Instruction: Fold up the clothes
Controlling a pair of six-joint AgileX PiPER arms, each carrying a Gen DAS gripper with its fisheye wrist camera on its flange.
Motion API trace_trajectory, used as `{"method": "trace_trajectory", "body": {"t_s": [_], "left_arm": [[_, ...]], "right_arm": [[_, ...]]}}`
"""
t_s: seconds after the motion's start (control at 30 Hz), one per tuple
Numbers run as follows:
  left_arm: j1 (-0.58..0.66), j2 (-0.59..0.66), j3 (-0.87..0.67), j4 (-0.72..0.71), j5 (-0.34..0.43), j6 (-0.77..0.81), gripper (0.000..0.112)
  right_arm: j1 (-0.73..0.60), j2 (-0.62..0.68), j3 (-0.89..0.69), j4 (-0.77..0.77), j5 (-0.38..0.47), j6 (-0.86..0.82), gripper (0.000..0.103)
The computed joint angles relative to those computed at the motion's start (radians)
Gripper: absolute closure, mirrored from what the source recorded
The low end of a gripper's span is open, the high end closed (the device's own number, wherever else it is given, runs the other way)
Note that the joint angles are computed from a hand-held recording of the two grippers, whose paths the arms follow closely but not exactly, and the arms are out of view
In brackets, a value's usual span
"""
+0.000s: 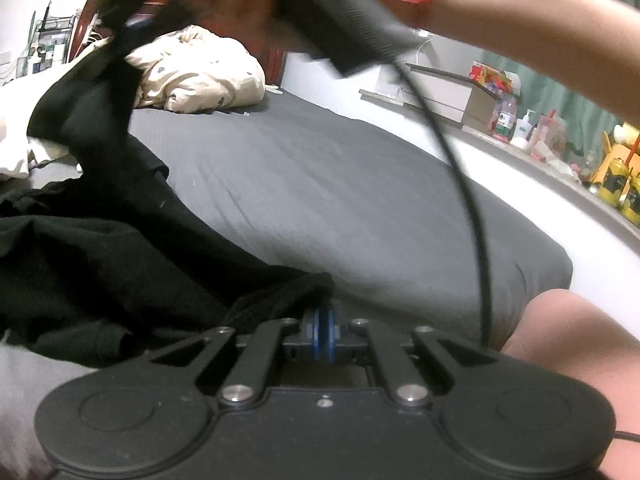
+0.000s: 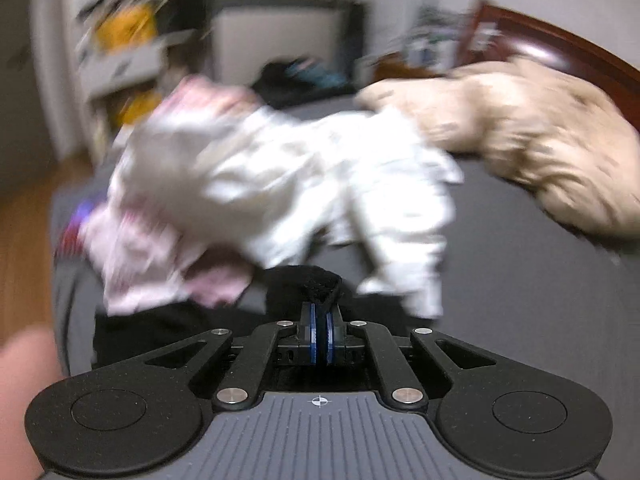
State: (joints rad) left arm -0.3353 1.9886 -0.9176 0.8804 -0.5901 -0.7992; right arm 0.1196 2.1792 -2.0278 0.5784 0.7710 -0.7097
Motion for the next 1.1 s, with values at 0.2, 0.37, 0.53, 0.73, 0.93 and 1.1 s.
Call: {"method": "trace_trajectory", "body": {"t_s": [0.2, 0.37, 0.53, 0.73, 0.93, 1.1], "left_arm": [[0.005, -0.055, 0.057, -0.058, -0.037, 0.095, 0.108], [0.000, -0.072, 0.077, -0.049, -0.057, 0.116, 0.108], [-0.055, -0.038, 0.034, 0.016, 0.004, 0.064, 0.108], [-0.075, -0.004, 0.011, 0.090, 0.043, -0.002, 0.107], [-0.063, -0.018, 0.020, 0.104, 0.039, -0.025, 0.107], [-0.073, -0.052, 0.033, 0.006, 0.048, 0.033, 0.107]], "right_arm": [[-0.209, -0.186, 0.256, 0.293, -0.102, -0.105, 0.099], [-0.388, -0.323, 0.464, 0.417, -0.145, -0.192, 0.099], [-0.541, -0.346, 0.633, 0.342, -0.162, -0.155, 0.098], [-0.652, -0.306, 0.757, 0.237, -0.210, -0.150, 0.098], [-0.783, -0.274, 0.728, 0.366, -0.020, -0.248, 0.040], [-0.803, -0.234, 0.638, 0.414, 0.074, -0.128, 0.028]]}}
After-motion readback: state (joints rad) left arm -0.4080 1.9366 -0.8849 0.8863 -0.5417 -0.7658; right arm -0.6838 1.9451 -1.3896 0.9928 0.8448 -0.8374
